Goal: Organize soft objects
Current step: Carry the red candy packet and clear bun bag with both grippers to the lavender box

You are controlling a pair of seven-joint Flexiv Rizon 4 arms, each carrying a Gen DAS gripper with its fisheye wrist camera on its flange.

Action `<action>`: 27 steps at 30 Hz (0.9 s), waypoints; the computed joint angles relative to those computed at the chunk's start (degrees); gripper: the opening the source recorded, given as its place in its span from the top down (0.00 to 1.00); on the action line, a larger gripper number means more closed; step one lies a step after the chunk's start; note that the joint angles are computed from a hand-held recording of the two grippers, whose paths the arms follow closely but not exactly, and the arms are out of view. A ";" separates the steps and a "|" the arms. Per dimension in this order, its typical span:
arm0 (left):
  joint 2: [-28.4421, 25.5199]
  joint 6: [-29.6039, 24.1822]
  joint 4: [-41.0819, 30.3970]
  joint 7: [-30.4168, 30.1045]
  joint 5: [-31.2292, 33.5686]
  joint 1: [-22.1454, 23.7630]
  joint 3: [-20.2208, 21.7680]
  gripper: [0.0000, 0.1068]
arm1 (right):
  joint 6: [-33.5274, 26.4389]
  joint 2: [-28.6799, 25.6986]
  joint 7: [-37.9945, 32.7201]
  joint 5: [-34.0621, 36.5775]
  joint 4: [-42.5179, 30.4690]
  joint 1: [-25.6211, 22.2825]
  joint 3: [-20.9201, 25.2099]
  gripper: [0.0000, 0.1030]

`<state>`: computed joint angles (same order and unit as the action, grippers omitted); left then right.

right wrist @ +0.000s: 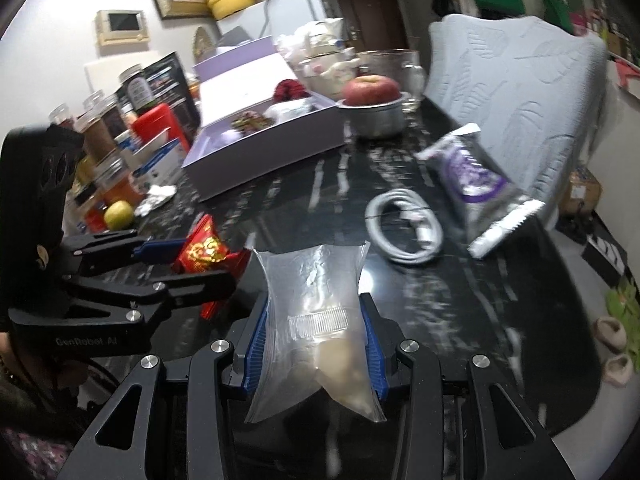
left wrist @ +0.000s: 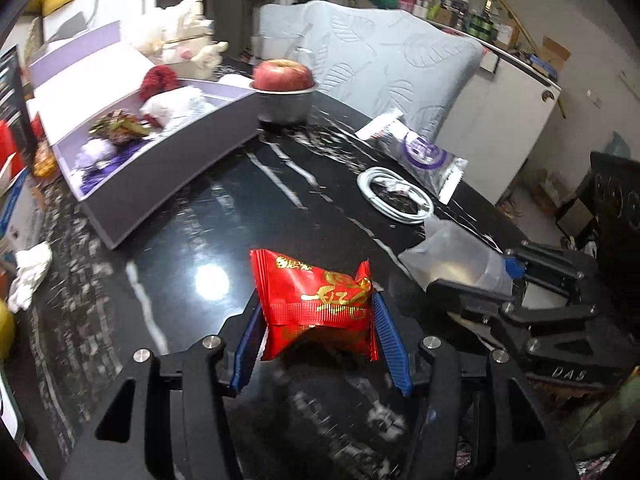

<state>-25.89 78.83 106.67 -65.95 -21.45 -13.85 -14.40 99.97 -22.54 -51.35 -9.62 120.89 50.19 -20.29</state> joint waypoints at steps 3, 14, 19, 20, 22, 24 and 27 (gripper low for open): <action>1.43 1.57 1.76 -0.78 -0.33 0.58 0.60 0.50 | -0.03 -0.82 -0.71 -0.89 -2.15 -2.12 3.19 0.60; 5.72 6.72 5.66 -4.65 -0.04 2.63 2.78 0.50 | -1.66 -4.41 -3.95 -5.22 -10.99 -10.69 14.83 0.60; 6.59 8.67 5.51 -7.01 1.62 2.79 4.38 0.50 | -3.04 -5.72 -5.89 -7.69 -15.21 -13.95 18.87 0.60; 6.68 8.86 5.31 -7.53 2.19 2.57 4.93 0.50 | -3.35 -5.98 -6.28 -8.07 -16.15 -14.70 19.76 0.60; 6.89 9.27 4.98 -8.26 3.06 2.57 5.53 0.50 | -3.81 -6.51 -7.08 -8.74 -17.96 -16.03 21.29 0.60; 6.87 9.78 4.45 -8.18 3.26 3.34 5.01 0.50 | -4.30 -7.23 -8.01 -9.36 -20.08 -17.34 22.79 0.60; 6.81 11.13 4.20 -6.76 1.71 6.01 2.04 0.50 | -4.77 -7.82 -8.93 -10.03 -22.30 -17.91 23.35 0.60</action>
